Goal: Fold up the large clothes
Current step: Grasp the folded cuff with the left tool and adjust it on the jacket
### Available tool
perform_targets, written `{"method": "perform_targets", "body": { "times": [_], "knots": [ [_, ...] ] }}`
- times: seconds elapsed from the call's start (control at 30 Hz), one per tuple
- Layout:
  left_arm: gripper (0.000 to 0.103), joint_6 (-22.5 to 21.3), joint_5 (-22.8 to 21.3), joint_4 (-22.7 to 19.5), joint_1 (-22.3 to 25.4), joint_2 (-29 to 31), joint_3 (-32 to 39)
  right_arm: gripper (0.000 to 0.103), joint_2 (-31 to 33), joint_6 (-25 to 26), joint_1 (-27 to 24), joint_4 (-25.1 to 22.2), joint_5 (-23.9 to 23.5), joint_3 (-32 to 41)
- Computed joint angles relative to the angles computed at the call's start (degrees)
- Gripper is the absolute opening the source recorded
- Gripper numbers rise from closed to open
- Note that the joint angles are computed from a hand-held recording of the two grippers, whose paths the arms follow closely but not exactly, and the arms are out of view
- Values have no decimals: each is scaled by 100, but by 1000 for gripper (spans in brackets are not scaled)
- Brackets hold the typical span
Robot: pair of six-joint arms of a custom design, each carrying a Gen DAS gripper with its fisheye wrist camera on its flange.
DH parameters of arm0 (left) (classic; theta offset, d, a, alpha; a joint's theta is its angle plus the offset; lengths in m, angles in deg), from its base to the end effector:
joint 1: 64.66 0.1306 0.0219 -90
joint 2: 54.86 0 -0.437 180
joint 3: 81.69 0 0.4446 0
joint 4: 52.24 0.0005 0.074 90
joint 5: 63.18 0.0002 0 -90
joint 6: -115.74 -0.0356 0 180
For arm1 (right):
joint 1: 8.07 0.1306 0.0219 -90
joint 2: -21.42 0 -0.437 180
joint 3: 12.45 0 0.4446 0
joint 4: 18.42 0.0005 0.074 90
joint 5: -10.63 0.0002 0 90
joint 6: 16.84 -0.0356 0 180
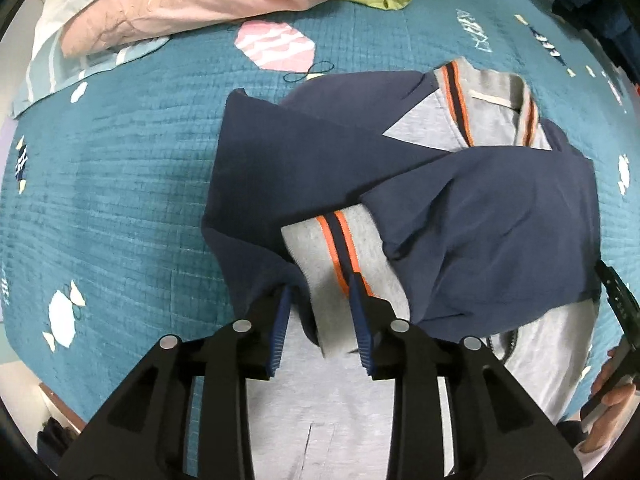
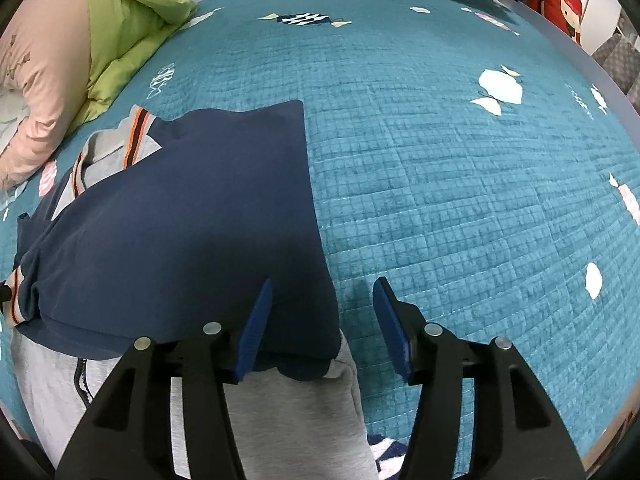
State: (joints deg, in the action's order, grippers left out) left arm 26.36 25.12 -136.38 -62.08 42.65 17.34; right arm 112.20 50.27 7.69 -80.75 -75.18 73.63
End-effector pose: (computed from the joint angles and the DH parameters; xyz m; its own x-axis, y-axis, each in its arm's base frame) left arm 0.5368 0.0247 0.4669 -0.9901 -0.0554 -0.1288 -0.0595 0.9978 0.0280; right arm 0.4950 0.1365 0.4302 -0.9110 0.1460 -0.3857 0.1204 0.9887 0.0898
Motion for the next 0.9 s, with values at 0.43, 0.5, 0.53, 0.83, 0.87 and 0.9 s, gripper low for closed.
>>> {"method": "perform_targets", "body": {
  "times": [0.43,0.5,0.53,0.83,0.87,0.9],
  "knots": [
    [15,-338,-224,-486,-229,-256,177,51,56,247,113,-39,-60,39],
    [17,-370,-115,-506,-222,-272,232,51,58,229,99,-44,-93,39],
    [17,-348,-125,-496,-219,-265,254,51,53,214,94,-49,-102,33],
    [26,-83,122,-673,15,394,554,52,89,262,90,-111,-124,46],
    [26,-37,172,-652,54,431,467,52,93,268,86,-114,-126,47],
    [26,-24,175,-604,79,445,398,53,104,285,84,-117,-127,54]
  ]
}}
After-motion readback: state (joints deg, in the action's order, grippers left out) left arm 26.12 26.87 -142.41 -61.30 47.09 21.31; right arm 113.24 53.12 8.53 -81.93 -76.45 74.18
